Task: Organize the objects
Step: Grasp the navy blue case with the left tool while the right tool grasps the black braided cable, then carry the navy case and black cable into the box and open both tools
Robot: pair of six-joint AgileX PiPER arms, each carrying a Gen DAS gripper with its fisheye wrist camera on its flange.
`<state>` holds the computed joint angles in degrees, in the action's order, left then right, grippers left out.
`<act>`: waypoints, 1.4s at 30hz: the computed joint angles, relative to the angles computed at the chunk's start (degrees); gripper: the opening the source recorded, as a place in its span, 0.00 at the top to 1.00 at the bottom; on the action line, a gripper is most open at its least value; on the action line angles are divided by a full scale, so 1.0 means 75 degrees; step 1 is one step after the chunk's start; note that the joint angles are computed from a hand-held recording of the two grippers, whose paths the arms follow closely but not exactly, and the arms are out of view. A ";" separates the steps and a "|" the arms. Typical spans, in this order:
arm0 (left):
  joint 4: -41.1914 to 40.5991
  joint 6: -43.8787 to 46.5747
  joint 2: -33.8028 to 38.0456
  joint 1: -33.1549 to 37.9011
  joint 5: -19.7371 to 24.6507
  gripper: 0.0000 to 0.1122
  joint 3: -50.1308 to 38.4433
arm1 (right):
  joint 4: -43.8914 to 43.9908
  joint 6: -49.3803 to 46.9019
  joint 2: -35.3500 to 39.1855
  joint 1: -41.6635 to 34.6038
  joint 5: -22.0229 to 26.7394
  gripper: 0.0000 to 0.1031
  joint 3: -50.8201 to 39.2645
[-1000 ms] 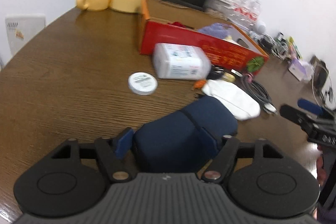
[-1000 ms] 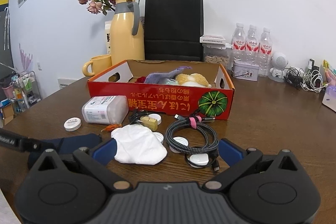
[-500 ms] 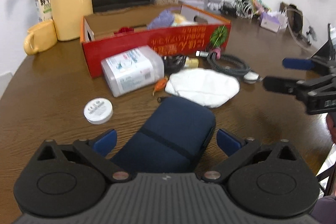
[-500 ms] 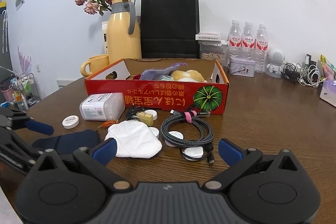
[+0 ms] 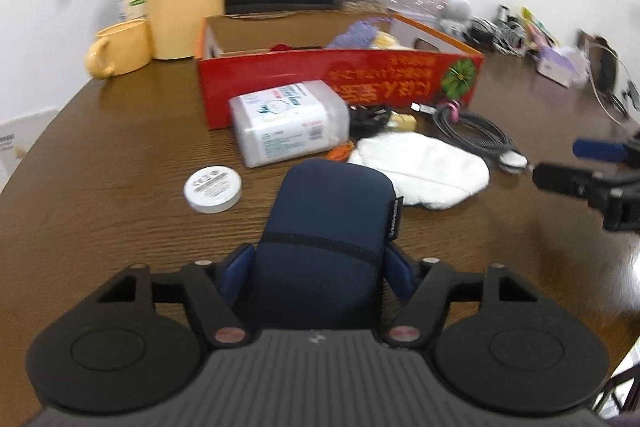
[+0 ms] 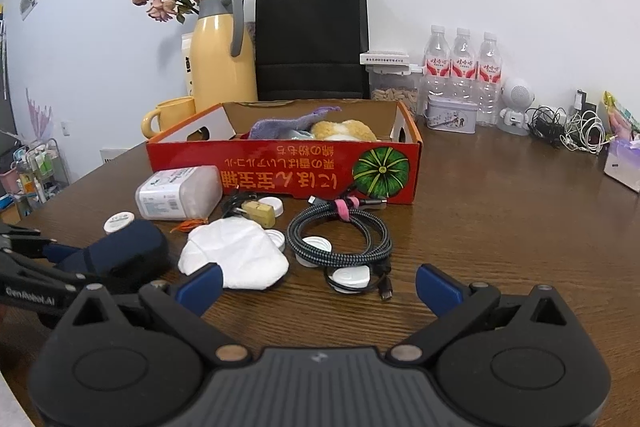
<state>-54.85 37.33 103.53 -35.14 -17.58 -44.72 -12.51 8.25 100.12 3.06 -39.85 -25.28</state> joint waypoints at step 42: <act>-0.1352 0.0668 -0.0437 0.0276 0.0159 0.42 -0.0564 | -0.1482 0.1474 0.2160 -0.0126 0.2212 0.14 -0.3625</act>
<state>-64.99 42.34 100.25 -33.06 -16.39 -48.95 -23.62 19.31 116.32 2.12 -23.26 -52.47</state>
